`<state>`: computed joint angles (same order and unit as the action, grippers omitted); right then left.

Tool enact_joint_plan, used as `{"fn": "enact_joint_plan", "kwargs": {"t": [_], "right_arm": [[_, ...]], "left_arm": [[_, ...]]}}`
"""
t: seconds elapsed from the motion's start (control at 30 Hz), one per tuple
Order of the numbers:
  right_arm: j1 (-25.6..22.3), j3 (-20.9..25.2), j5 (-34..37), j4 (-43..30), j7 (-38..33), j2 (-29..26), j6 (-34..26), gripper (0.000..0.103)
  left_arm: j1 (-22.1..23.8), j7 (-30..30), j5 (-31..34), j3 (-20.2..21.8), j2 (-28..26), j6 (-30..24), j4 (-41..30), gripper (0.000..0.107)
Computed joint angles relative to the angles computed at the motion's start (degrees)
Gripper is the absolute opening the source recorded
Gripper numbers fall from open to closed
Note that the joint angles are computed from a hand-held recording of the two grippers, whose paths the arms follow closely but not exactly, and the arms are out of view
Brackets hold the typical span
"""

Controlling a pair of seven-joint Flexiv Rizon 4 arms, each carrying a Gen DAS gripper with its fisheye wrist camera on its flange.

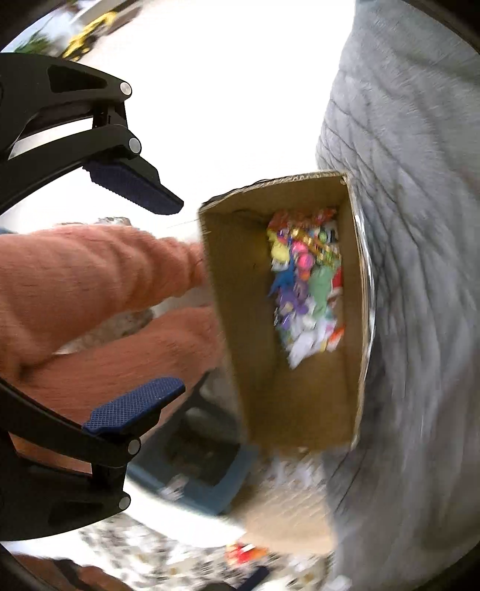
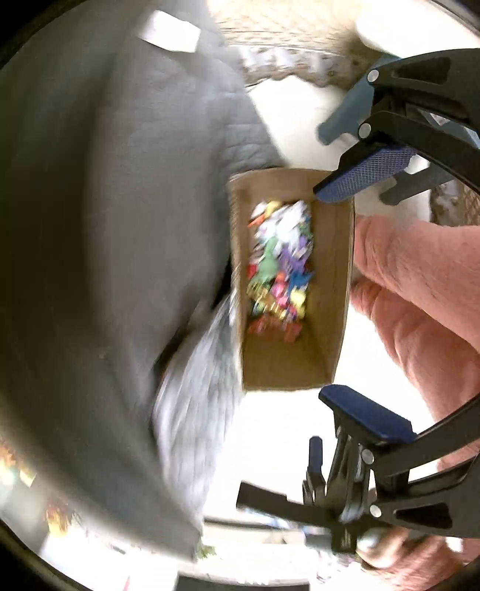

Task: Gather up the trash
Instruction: 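Carry the plastic bag and tape roll to the box and release both, then grasp the lime green cylinder with the right tool while the left tool grasps the red clip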

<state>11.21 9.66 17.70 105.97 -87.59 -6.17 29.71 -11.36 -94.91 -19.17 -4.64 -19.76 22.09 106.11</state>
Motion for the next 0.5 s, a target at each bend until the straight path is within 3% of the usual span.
{"fn": "enact_joint_plan", "kwargs": {"t": [0.1,0.2,0.33,0.5], "right_arm": [[-0.8,-0.4,3.7,-4.9,-4.7,2.8,-1.6,0.097],[-0.6,-1.4,5.0,-10.4,-7.8,2.6,4.1,0.097],[0.5,-3.0,-2.1,-20.1,-6.7,-6.9,13.5,0.097],[-1.1,-3.1,-7.7,-37.2,-2.8,-21.2,8.0,0.092]], "left_arm": [[0.4,5.0,-2.1,-0.7,5.2,-2.3,0.2,0.087],[0.1,8.5,-4.1,-0.6,9.8,-1.6,0.7,0.087],[0.0,8.5,-6.3,0.0,11.7,-0.1,0.4,0.087],[-0.2,5.4,-6.0,0.3,13.0,1.5,-0.7,0.087]]}}
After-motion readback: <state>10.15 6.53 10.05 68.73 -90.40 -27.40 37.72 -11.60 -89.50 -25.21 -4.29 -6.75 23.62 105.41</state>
